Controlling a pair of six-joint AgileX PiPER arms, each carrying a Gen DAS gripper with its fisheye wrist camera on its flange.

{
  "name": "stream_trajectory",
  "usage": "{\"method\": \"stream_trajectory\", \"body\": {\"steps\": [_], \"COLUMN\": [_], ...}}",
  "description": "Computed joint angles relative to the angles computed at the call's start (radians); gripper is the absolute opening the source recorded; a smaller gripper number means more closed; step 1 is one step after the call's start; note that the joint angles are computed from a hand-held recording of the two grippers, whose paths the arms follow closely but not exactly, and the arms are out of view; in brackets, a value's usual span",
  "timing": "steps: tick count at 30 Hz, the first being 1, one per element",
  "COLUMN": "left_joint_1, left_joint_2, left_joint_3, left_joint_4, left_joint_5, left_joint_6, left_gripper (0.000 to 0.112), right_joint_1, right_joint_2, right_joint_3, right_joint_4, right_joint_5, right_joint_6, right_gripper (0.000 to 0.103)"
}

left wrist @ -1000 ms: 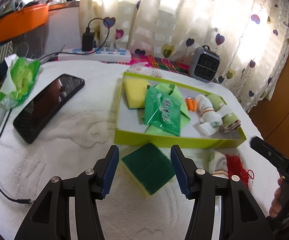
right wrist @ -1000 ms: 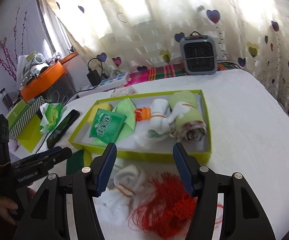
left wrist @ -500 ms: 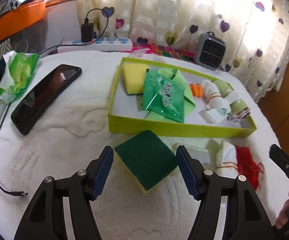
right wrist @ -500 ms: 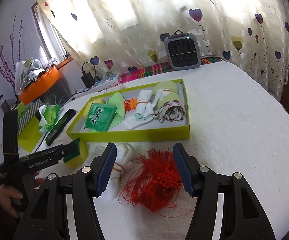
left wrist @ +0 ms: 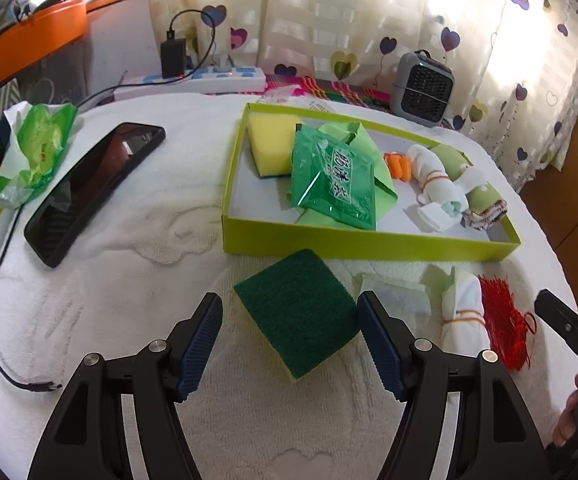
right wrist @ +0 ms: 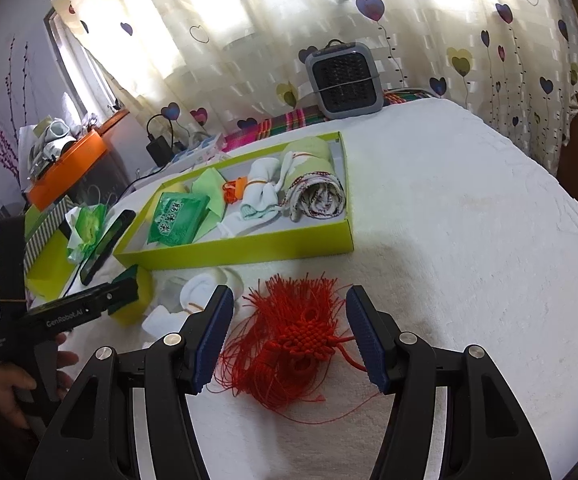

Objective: Organize soft objects
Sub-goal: 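Move the right tool to the red tassel while the left tool approaches the green scouring pad, then grasp the red tassel with the right tool while the left tool grasps the green scouring pad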

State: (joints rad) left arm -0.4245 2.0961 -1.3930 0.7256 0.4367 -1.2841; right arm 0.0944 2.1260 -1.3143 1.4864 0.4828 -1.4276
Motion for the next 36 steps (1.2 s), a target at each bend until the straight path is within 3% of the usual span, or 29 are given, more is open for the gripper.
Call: {"method": "stream_trajectory", "body": {"steps": [5, 9, 16, 19, 25, 28, 31, 36], "left_joint_1": [-0.021, -0.023, -0.028, -0.018, -0.015, -0.01, -0.002, 0.006], "left_joint_2": [0.017, 0.058, 0.075, 0.059, 0.043, 0.025, 0.013, 0.02], "left_joint_3": [-0.055, -0.109, -0.116, -0.085, -0.047, -0.015, 0.014, 0.019], "left_joint_4": [-0.011, -0.086, -0.059, -0.035, -0.027, -0.009, 0.018, 0.021], "left_joint_5": [0.08, 0.103, 0.132, 0.111, 0.08, 0.049, 0.017, -0.012], "left_joint_6": [0.013, 0.071, 0.04, 0.015, 0.012, 0.003, -0.028, -0.029], "left_gripper": [0.069, 0.069, 0.069, 0.069, 0.07, 0.07, 0.07, 0.07], "right_joint_1": [-0.002, 0.003, 0.037, 0.057, 0.107, 0.098, 0.102, 0.112], "right_joint_2": [0.016, 0.012, 0.003, 0.003, -0.002, -0.005, -0.001, -0.002], "right_joint_3": [-0.017, -0.011, 0.007, 0.002, 0.003, 0.001, -0.008, -0.011], "right_joint_4": [-0.075, -0.112, -0.206, -0.265, -0.529, -0.559, -0.722, -0.796], "right_joint_5": [-0.004, -0.018, -0.074, -0.103, -0.215, -0.216, -0.25, -0.256], "right_joint_6": [0.08, 0.107, 0.149, 0.194, 0.43, 0.464, 0.632, 0.699], "right_gripper": [0.06, 0.06, 0.06, 0.06, 0.06, 0.06, 0.06, 0.06]}}
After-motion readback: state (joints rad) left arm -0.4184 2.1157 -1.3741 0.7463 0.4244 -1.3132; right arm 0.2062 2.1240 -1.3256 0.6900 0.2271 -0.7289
